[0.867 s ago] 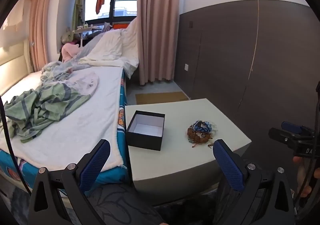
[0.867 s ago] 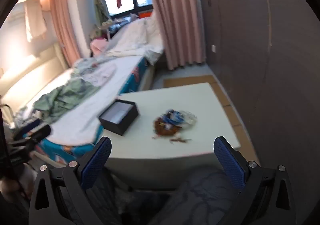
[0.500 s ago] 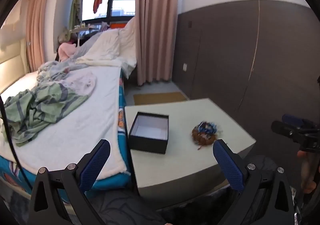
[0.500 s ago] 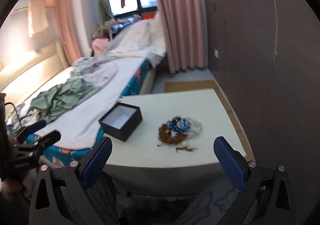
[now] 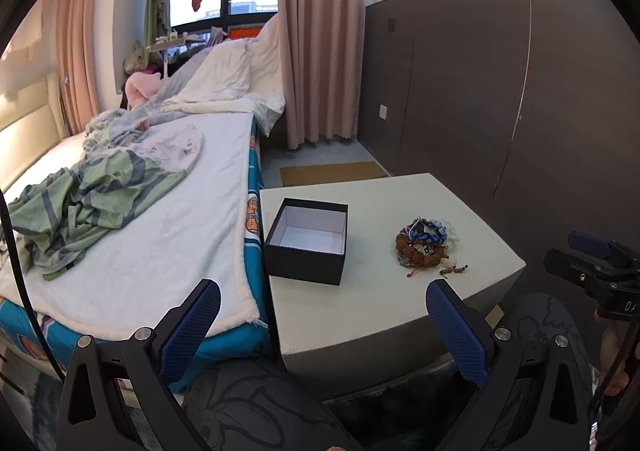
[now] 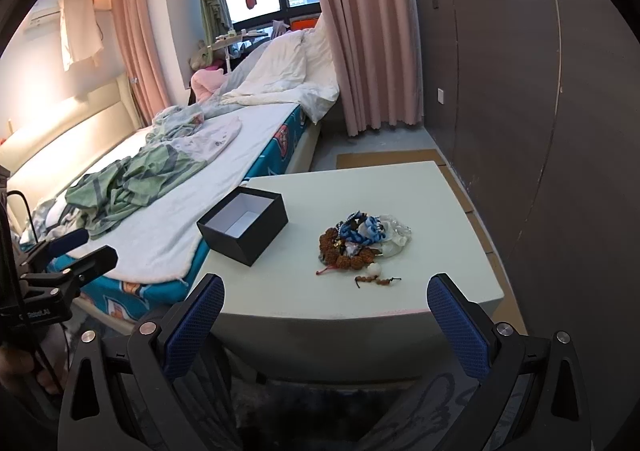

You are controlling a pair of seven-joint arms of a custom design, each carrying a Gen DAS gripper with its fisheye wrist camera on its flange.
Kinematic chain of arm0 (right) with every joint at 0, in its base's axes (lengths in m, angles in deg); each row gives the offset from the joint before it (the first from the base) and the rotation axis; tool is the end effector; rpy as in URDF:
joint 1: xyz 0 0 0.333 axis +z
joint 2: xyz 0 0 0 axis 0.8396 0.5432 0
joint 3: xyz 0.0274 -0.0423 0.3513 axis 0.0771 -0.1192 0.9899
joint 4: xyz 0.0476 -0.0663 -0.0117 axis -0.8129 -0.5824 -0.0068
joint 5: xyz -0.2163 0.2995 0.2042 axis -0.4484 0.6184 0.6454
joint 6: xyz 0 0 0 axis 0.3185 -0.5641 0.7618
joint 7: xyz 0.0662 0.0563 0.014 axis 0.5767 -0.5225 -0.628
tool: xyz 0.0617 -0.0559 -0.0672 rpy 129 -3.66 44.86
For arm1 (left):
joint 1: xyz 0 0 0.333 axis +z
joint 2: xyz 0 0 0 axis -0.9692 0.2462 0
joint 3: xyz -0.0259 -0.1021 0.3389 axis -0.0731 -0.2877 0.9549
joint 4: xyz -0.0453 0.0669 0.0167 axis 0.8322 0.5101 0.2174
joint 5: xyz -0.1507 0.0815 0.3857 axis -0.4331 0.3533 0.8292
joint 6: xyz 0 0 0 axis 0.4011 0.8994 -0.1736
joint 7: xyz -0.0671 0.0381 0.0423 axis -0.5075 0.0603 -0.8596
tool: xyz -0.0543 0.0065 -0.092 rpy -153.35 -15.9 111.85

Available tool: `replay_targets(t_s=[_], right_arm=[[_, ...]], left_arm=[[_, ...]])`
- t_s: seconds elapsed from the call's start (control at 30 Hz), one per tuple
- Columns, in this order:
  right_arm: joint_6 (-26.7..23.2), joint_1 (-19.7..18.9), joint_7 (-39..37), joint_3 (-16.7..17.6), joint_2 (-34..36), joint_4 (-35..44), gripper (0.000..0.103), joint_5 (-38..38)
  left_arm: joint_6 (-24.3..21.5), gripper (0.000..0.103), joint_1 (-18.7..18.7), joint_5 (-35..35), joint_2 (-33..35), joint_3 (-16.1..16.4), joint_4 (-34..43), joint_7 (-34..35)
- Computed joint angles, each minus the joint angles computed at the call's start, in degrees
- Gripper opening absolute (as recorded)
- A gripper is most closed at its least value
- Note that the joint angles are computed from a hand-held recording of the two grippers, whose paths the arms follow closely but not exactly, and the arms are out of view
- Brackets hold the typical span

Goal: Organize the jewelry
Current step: 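Move both tools toward the jewelry pile beside the black box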

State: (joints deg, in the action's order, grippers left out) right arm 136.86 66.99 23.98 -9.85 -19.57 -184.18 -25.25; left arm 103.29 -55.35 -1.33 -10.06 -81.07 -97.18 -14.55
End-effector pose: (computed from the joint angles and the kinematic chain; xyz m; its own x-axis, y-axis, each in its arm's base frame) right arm 0.5493 0.0112 0.5452 0.5806 -0.8042 -0.1273 -0.5362 -0.2600 -0.8030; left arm 0.4481 -0.1768 0.5355 0.2370 -0.9706 0.0409 -0.5385 -0.1663 -0.8261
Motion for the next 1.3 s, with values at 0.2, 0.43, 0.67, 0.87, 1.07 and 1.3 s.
replay_targets(t_s=[0.2, 0.43, 0.67, 0.87, 1.07, 1.3], right_arm=[[0.6, -0.2, -0.2, -0.1, -0.2, -0.6, 0.103, 1.0], [0.5, -0.5, -0.4, -0.5, -0.4, -0.7, 0.103, 1.5], [0.7, -0.6, -0.8, -0.5, -0.5, -0.6, 0.103, 1.8], [0.9, -0.5, -0.8, -0.5, -0.7, -0.8, 0.103, 1.9], [0.9, -0.5, -0.9, -0.7, -0.7, -0.6, 0.103, 1.7], [1.0, -0.5, -0.1, -0.7, -0.9, -0.5, 0.103, 1.1]], left_arm=[[-0.3, 0.102, -0.1, 0.8, -0.4, -0.4, 0.2, -0.8], [-0.6, 0.102, -0.5, 1.0, -0.7, -0.3, 0.4, -0.8], [-0.5, 0.102, -0.7, 0.5, -1.3, -0.3, 0.2, -0.7], [-0.7, 0.102, -0.7, 0.2, -1.6, -0.4, 0.2, -0.1], [-0.7, 0.102, -0.9, -0.8, -1.5, -0.5, 0.4, 0.6], [-0.6, 0.102, -0.7, -1.1, -1.7, -0.7, 0.4, 0.9]])
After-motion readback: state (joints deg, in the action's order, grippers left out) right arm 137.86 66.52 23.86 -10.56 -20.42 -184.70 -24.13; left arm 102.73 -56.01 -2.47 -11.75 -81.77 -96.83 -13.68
